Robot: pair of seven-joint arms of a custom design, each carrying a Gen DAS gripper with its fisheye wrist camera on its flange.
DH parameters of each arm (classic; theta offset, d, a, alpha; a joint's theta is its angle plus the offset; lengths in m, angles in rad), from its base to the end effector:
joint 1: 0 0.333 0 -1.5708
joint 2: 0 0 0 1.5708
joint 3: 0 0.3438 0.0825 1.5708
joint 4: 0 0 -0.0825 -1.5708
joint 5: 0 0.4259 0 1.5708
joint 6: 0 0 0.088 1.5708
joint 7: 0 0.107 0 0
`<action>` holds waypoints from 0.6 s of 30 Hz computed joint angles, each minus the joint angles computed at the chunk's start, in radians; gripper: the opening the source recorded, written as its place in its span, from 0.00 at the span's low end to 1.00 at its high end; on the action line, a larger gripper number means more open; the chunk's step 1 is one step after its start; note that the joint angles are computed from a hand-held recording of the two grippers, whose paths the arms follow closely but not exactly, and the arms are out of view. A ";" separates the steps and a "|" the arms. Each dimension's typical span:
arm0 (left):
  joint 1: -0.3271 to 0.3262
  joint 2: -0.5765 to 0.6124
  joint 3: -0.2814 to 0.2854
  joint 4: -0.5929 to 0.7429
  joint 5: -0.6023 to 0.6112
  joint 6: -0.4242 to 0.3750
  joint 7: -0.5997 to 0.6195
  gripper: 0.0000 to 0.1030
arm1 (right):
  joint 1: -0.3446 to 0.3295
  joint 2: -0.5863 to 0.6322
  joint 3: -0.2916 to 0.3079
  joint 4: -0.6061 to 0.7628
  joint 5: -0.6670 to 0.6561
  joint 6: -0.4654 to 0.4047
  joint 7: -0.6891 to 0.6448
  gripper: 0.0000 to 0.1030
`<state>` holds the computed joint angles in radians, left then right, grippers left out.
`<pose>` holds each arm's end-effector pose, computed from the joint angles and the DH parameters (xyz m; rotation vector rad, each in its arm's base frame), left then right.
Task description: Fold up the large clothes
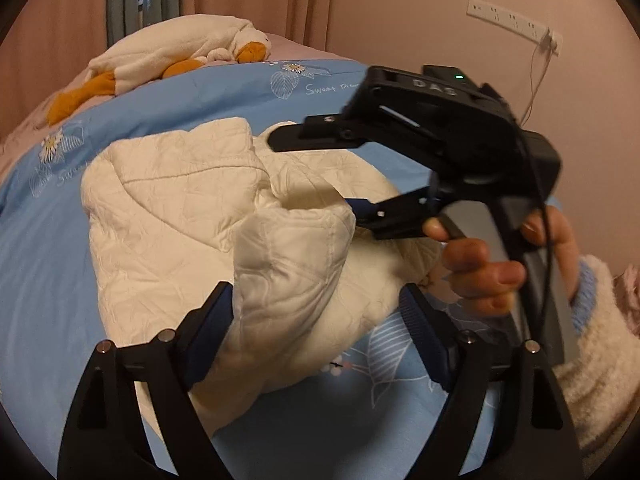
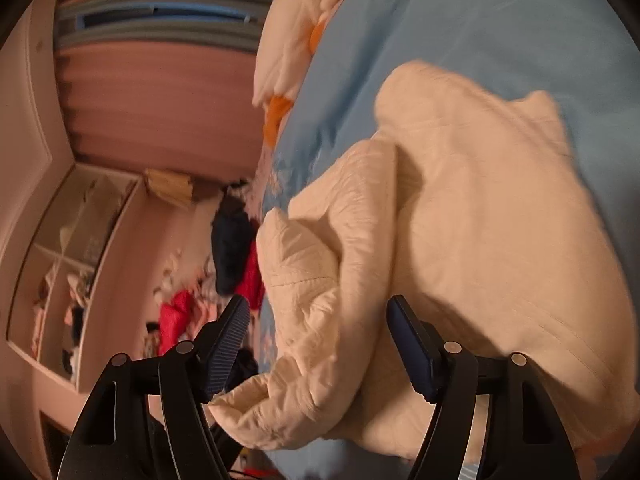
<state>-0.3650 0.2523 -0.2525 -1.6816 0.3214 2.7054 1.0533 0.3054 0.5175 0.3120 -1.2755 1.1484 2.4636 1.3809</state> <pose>0.5990 -0.4146 0.5600 -1.5510 2.1092 -0.9923 0.6947 0.4103 0.5617 -1.3831 1.3804 0.6936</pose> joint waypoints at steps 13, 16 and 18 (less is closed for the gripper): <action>0.026 -0.125 -0.035 -0.154 -0.117 0.091 0.040 0.81 | 0.150 0.117 -0.128 0.272 -0.584 -0.180 0.272 0.42; 0.040 -0.223 -0.040 -0.255 -0.210 0.118 0.055 0.81 | 0.140 0.079 -0.117 0.196 -0.594 -0.105 0.234 0.28; 0.041 -0.289 -0.029 -0.329 -0.244 0.163 0.028 0.81 | 0.143 0.039 -0.115 0.123 -0.599 -0.027 0.209 0.24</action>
<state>-0.3242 -0.0371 -0.2814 -2.0104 0.0774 2.8683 1.0815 0.4487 0.5567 0.1971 -1.1527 0.5497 2.4369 1.5903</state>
